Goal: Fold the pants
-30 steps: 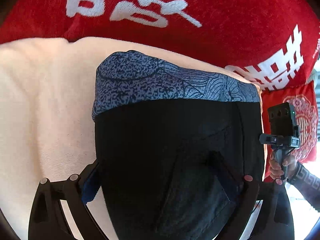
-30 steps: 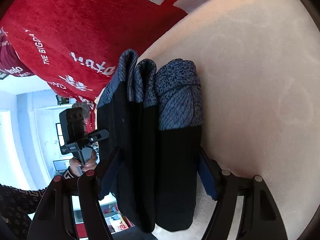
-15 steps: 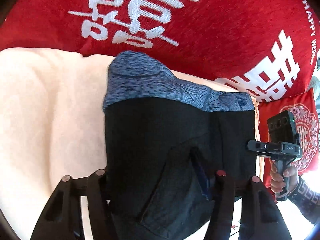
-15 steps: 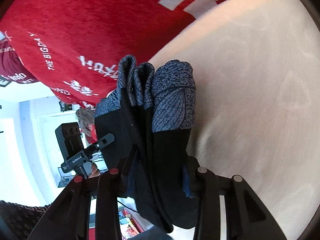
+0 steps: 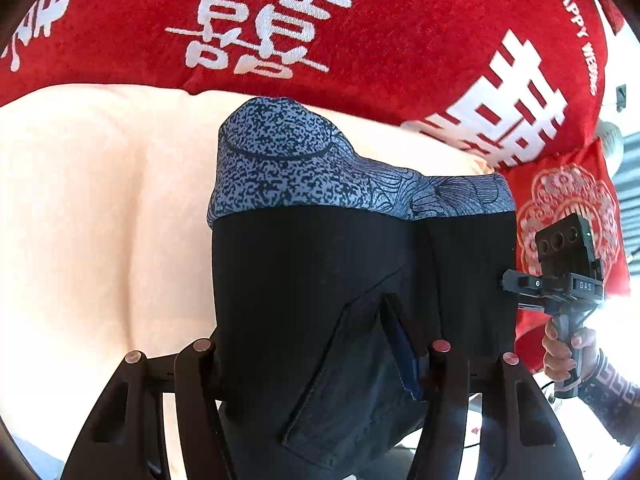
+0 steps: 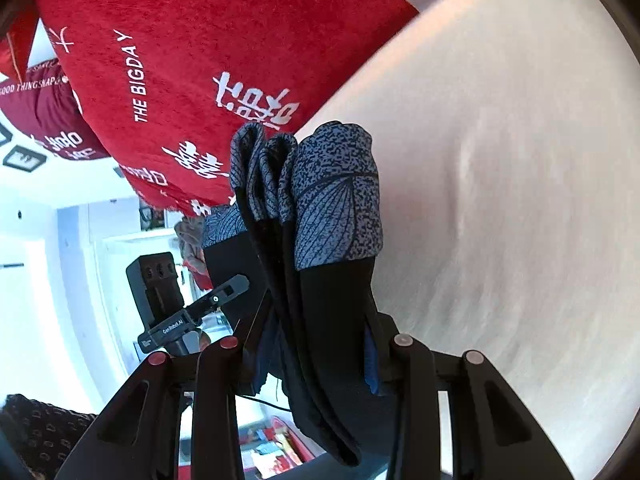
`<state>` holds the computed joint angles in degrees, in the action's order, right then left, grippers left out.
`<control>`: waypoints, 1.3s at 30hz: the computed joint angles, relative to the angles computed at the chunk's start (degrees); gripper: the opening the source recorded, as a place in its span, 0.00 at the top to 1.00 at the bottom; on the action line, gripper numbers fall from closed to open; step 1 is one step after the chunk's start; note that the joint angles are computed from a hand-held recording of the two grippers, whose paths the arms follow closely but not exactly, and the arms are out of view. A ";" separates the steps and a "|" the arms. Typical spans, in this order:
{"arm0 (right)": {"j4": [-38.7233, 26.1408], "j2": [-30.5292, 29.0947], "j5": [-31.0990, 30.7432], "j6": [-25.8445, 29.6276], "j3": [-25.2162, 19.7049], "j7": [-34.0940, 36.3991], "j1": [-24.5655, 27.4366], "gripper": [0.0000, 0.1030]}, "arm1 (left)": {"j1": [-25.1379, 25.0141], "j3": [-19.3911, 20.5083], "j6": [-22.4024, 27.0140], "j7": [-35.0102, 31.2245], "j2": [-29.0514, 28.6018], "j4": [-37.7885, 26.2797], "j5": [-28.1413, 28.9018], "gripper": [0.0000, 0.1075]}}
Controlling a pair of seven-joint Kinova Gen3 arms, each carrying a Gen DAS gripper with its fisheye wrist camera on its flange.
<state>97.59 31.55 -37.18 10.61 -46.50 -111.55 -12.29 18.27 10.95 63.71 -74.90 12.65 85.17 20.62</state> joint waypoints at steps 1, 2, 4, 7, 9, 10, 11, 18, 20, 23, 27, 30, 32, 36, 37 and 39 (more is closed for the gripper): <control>0.75 -0.48 -0.44 -1.09 0.13 -0.74 -0.92 0.61 | -0.16 0.05 0.26 -0.41 -0.34 0.40 0.22 0.43; 1.46 -0.94 -0.62 -2.20 0.43 -1.79 -2.06 0.61 | -0.61 0.00 0.57 -1.07 -1.01 1.26 0.82 0.43; 2.52 -1.49 -0.18 -4.20 0.94 -4.23 -4.09 0.61 | -0.94 -0.11 0.97 -1.62 -1.93 2.62 1.29 0.43; 3.66 -1.54 0.81 -6.66 2.35 -8.00 -7.43 0.61 | -1.01 -0.26 1.00 -2.50 -3.08 4.85 1.12 0.43; 3.99 -1.14 1.83 -7.37 3.18 -9.93 -8.89 0.61 | -0.96 -0.37 0.25 -3.04 -3.61 6.81 0.89 0.43; 4.05 -0.79 2.39 -7.53 3.57 -10.81 -9.51 0.61 | -0.93 -0.44 -0.47 -3.23 -3.73 7.97 0.83 0.43; 3.83 -0.38 3.04 -7.23 4.41 -11.69 -10.37 0.61 | -0.95 -0.49 -1.15 -3.44 -3.78 8.97 0.87 0.43; 3.58 0.93 8.76 -5.45 9.13 -16.62 -13.66 0.56 | -2.84 -1.25 -10.24 -7.76 -5.55 18.27 4.33 0.26; 3.40 0.54 10.45 -4.32 11.26 -18.03 -15.21 0.52 | -2.12 -1.17 -11.40 -6.47 -5.21 18.46 1.75 0.16; 2.56 -0.40 12.41 -2.10 16.10 -20.15 -19.07 0.45 | -1.80 -1.15 -11.69 -5.58 -4.43 18.13 -0.24 0.05; 2.44 -1.11 16.83 -2.02 19.15 -27.01 -22.15 0.42 | -2.34 0.01 -10.32 -3.44 -3.43 16.76 -1.88 0.05; 0.23 -3.25 20.23 4.03 27.11 -34.00 -28.98 0.34 | 0.49 -0.39 -7.88 1.15 -3.25 14.19 -6.60 0.05; -1.57 -4.31 22.60 8.69 32.42 -38.66 -33.82 0.26 | 4.60 -1.89 -5.00 4.59 -3.04 11.62 -11.26 0.05; -4.86 -5.88 26.10 18.01 41.24 -47.98 -42.60 0.20 | 7.42 0.43 -0.22 11.49 -3.98 8.26 -18.91 0.05; -5.56 -6.36 26.89 20.34 43.69 -50.31 -45.26 0.17 | 7.93 0.58 0.40 12.49 -4.66 8.07 -19.83 0.05; -7.64 -6.80 29.81 25.00 47.40 -54.97 -49.74 0.15 | 9.38 1.20 2.39 15.44 -6.07 7.26 -22.26 0.05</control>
